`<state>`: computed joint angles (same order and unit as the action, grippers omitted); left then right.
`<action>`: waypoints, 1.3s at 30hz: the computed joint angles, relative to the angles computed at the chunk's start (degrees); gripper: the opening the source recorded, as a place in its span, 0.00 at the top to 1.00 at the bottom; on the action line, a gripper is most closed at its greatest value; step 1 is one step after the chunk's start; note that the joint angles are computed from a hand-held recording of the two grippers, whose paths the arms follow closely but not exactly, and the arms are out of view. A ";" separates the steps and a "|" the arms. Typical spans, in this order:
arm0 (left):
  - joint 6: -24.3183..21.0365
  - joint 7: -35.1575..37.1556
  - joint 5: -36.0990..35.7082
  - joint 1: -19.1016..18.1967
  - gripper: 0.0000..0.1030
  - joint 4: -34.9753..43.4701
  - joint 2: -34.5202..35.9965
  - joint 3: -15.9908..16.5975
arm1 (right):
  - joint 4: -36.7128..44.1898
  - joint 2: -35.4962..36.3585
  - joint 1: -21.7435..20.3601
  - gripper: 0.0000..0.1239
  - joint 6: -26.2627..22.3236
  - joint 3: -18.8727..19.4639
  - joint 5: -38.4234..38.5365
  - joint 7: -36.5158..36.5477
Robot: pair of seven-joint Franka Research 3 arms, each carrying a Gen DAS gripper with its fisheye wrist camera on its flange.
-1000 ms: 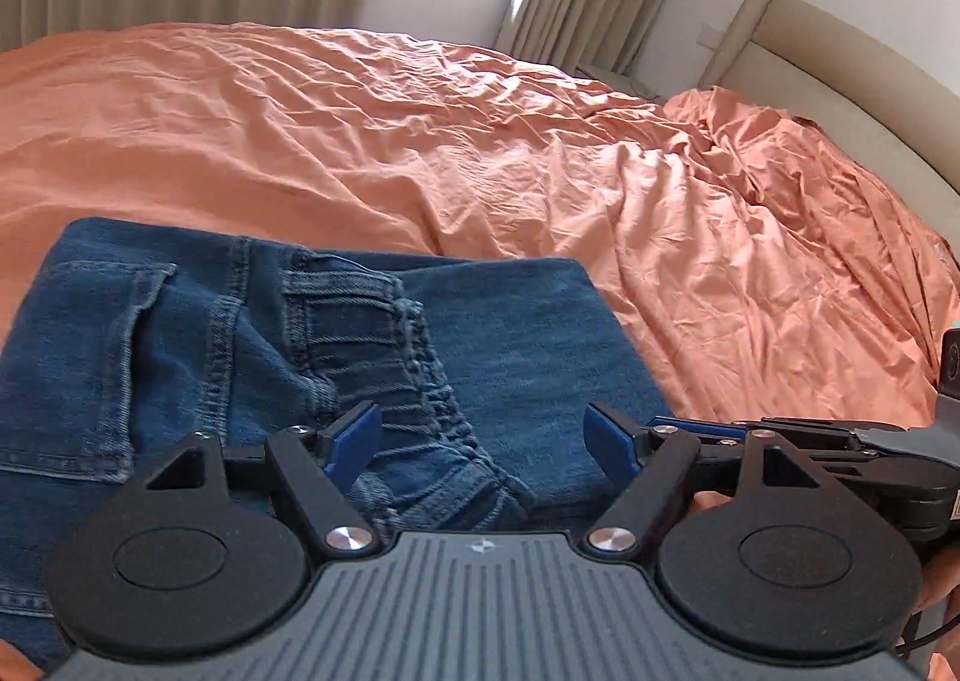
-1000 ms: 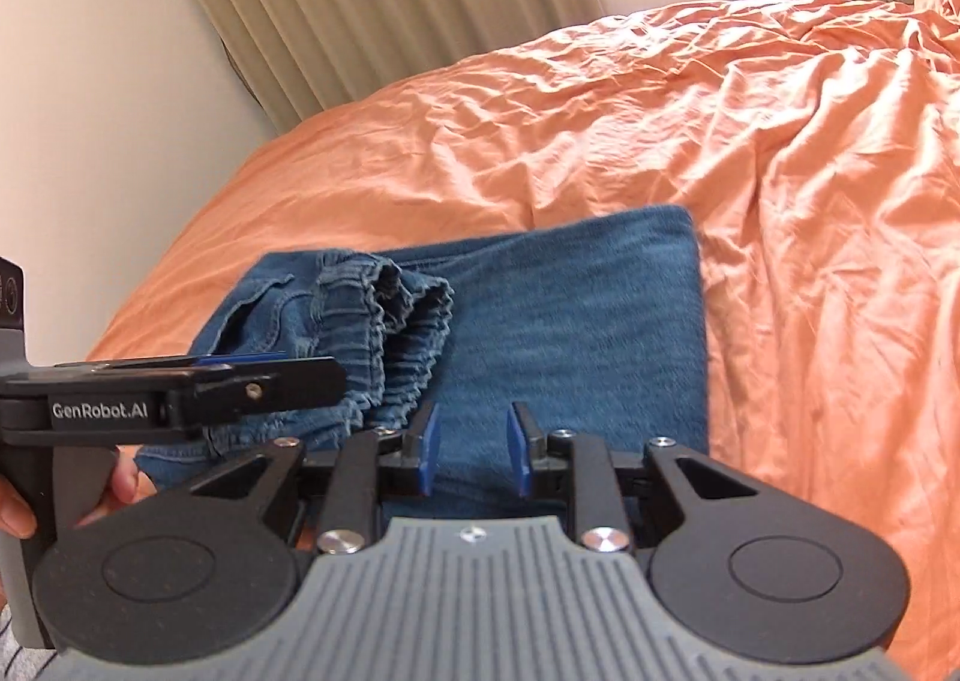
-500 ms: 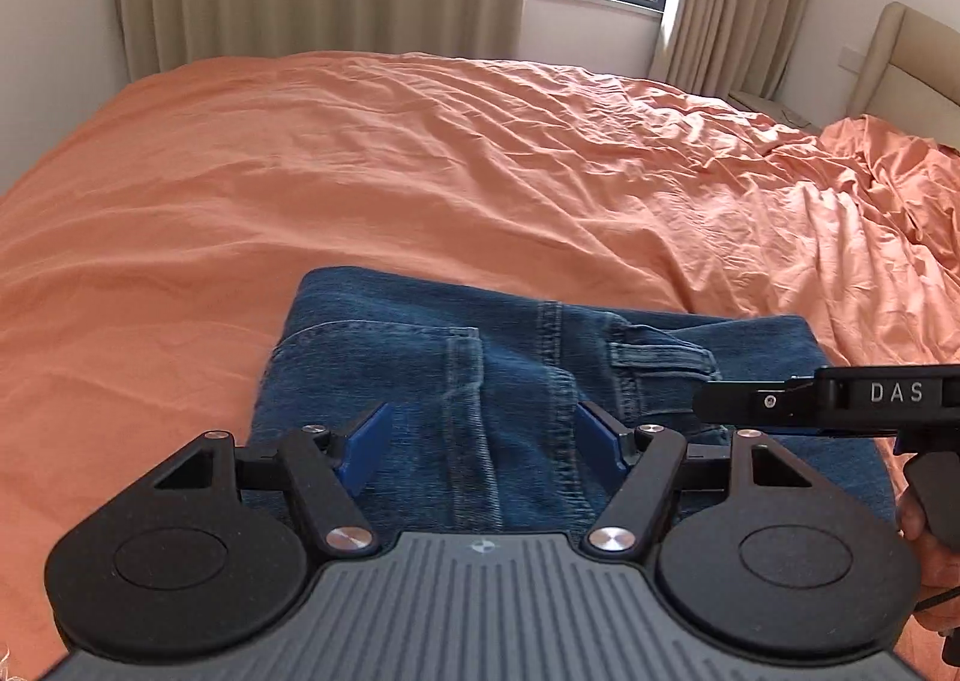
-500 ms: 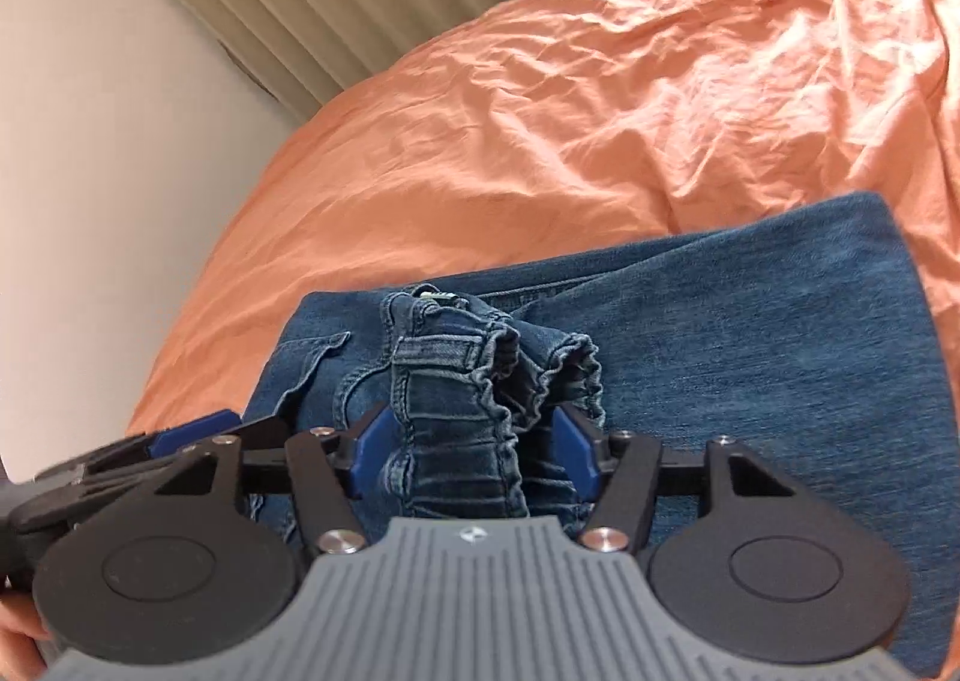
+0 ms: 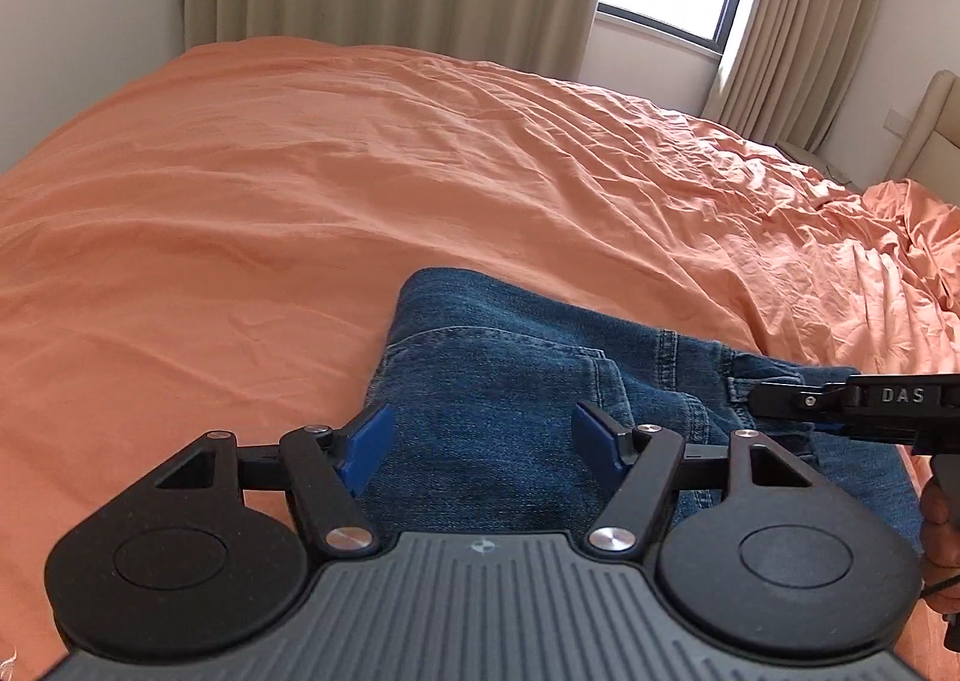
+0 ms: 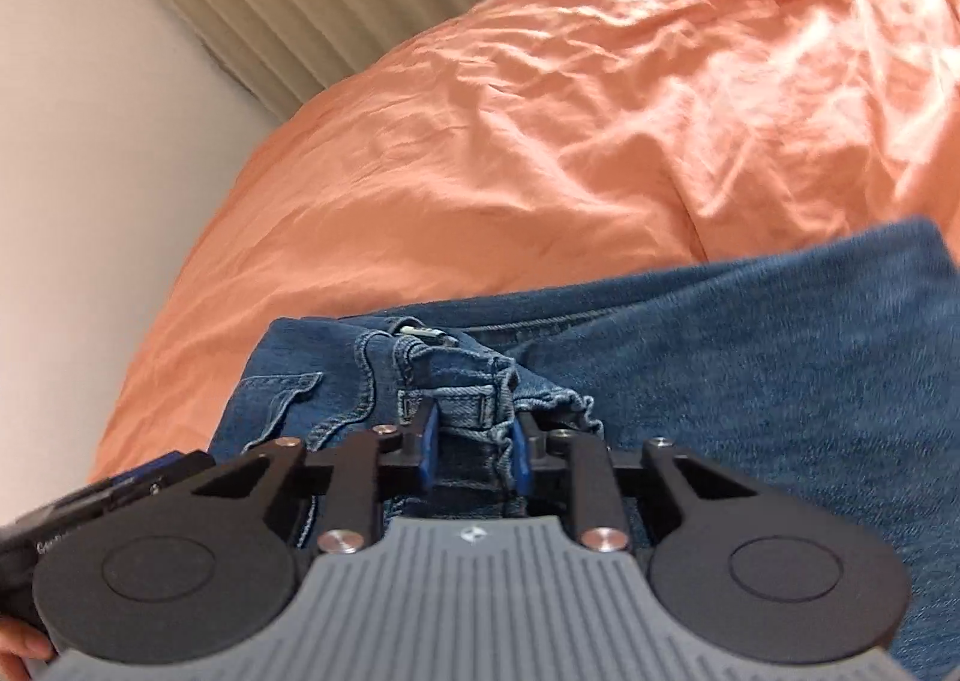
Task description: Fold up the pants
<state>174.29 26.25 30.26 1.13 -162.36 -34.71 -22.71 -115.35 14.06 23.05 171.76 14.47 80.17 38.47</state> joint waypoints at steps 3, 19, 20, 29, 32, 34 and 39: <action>-1.19 0.32 -1.32 -1.63 0.24 -0.87 -1.65 2.11 | -0.52 -3.61 0.25 0.87 -0.62 0.21 0.71 -2.30; -1.80 3.07 -4.58 -5.05 0.32 1.22 -5.00 3.84 | -3.88 -16.33 0.95 0.87 -5.17 -6.86 -15.55 15.60; -1.63 3.69 -4.44 -5.33 0.34 1.89 -3.88 3.75 | -5.54 -16.94 0.42 0.87 -5.19 -7.57 -15.93 16.48; 0.01 6.16 -3.05 -6.51 0.42 6.28 5.83 2.10 | -10.62 -8.21 -6.61 0.87 -5.92 -9.32 -12.08 19.08; 0.62 7.32 -3.00 -7.28 0.44 6.83 7.87 3.20 | -10.36 -8.13 -7.59 0.87 -5.53 -8.20 -7.84 15.57; 0.66 5.25 -1.66 -4.15 0.44 7.16 7.78 0.37 | -10.48 -9.95 -7.82 0.87 -6.02 -7.69 -3.55 11.10; 2.45 2.27 0.27 -0.42 0.44 8.31 9.16 -1.55 | -9.21 -11.88 -7.23 0.88 -6.52 -9.06 3.41 4.17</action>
